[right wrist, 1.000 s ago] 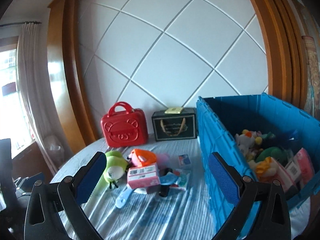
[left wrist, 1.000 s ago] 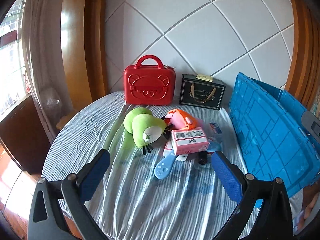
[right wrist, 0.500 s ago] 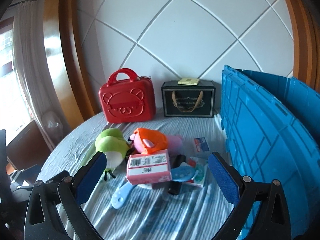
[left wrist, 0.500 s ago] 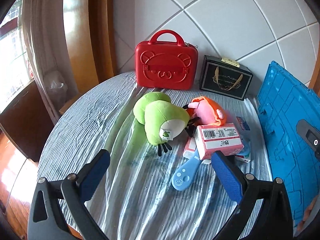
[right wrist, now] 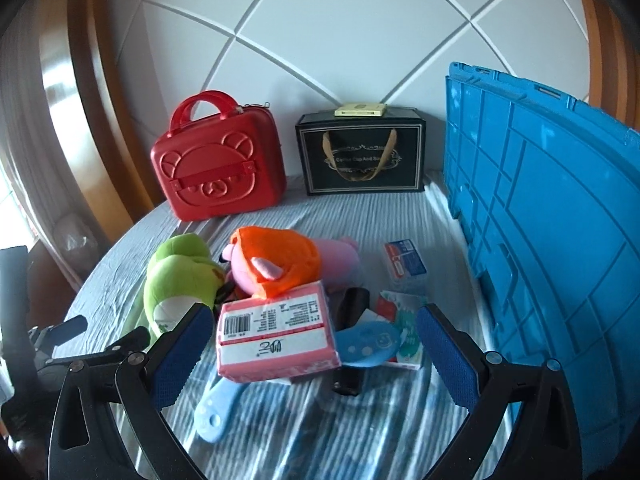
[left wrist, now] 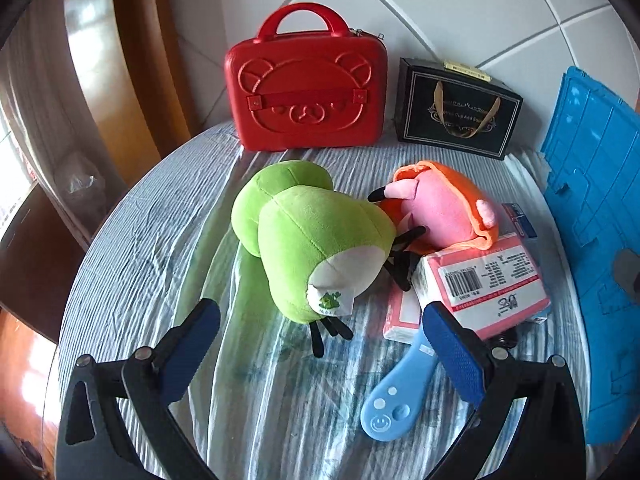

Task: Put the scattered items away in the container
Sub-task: 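Withdraw both tools from the crate toward the green frog plush, then grasp the green frog plush with left tool while right tool grasps its head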

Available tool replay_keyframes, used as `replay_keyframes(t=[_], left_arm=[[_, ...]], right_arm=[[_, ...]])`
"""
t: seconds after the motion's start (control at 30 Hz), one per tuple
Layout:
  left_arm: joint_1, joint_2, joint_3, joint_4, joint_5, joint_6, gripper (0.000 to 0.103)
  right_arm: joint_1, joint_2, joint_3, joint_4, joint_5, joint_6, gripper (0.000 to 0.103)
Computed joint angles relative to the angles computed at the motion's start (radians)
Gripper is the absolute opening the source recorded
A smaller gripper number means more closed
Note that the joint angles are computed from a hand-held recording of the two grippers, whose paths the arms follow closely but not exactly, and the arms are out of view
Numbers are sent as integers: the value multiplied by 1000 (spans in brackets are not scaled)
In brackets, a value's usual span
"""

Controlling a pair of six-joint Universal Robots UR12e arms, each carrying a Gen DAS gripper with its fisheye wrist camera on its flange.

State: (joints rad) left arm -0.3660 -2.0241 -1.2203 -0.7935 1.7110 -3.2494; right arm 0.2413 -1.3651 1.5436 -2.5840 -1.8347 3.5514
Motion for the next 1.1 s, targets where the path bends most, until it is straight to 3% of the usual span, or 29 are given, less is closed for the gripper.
replay_keyframes(t=[0.27, 0.37, 0.5, 0.63, 0.8, 0.87, 0.97, 1.1], left_arm=[[24, -125, 113, -39, -29, 34, 103], [65, -113, 93, -32, -127, -26, 103], [109, -77, 43, -4, -133, -41, 103], [151, -38, -7, 18, -72, -48, 103], [190, -31, -17, 4, 134, -89, 103], [209, -39, -5, -17, 177, -104, 103], [238, -36, -2, -19, 159, -116, 103], [257, -16, -24, 15, 83, -98, 103]], right_arm=[[31, 69, -61, 117, -84, 83, 103], [44, 100, -100, 148, -90, 88, 103], [61, 157, -178, 172, -64, 70, 103], [80, 227, -271, 192, 0, 40, 103], [105, 307, -379, 233, 83, 9, 103], [117, 336, -421, 251, 108, -2, 103], [136, 373, -474, 278, 127, -21, 103], [155, 402, -520, 303, 131, -27, 103]])
